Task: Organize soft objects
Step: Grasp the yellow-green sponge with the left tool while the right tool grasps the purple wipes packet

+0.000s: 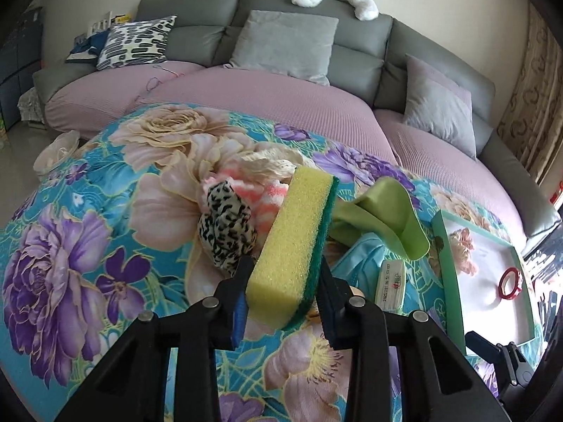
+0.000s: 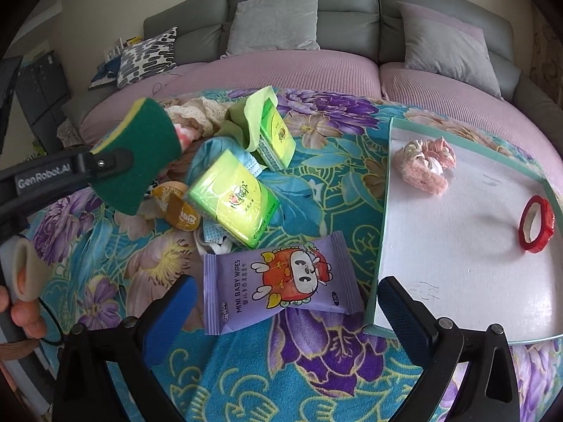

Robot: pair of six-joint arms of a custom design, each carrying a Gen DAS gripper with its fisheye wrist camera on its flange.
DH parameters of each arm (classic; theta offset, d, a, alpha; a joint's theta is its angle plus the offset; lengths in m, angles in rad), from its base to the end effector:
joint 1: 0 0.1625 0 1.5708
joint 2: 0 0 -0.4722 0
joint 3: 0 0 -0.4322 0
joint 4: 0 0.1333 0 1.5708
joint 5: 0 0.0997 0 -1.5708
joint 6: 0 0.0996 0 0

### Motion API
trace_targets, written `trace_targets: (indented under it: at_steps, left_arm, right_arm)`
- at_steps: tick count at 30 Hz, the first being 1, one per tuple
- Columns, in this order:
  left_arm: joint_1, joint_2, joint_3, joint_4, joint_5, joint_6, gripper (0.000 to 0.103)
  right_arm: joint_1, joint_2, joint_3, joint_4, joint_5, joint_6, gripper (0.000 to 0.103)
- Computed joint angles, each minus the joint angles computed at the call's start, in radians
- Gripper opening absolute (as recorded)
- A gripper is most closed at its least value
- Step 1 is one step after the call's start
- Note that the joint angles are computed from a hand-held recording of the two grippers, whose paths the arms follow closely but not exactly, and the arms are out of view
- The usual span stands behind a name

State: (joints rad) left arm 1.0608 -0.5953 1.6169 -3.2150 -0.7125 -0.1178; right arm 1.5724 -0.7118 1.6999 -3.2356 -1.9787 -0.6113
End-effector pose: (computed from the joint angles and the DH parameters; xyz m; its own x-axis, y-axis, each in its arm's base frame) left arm -0.1770 -0.7438 0.0639 -0.8271 -0.1489 -0.5419 0.3015 0.6963 -0.6514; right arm 0.0950 -0.7302 0.1012 -0.7513 -0.2452 0.6127 -0.5281 0.7802 -0.3353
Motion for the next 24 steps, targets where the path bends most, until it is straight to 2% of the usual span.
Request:
trace_targets:
  at_steps: [9, 14, 17, 20, 24]
  left_arm:
    - [-0.001, -0.024, 0.033, -0.02, 0.017, -0.041, 0.035]
    - [-0.003, -0.034, 0.048, -0.03, 0.017, -0.049, 0.036]
    - [-0.004, -0.039, 0.056, -0.039, 0.019, -0.053, 0.036]
    - [-0.003, -0.043, 0.061, -0.038, 0.016, -0.06, 0.036]
    - [-0.002, -0.045, 0.063, -0.037, 0.013, -0.061, 0.036]
  right_arm:
    - [0.011, -0.011, 0.021, -0.011, 0.048, -0.056, 0.103]
    - [0.016, 0.02, -0.009, 0.025, -0.023, -0.061, 0.102]
    - [0.015, 0.027, -0.018, 0.034, -0.039, -0.058, 0.102]
    - [0.028, 0.055, -0.034, 0.012, -0.102, -0.103, 0.101]
    - [0.044, 0.096, -0.052, -0.054, -0.191, -0.184, 0.094]
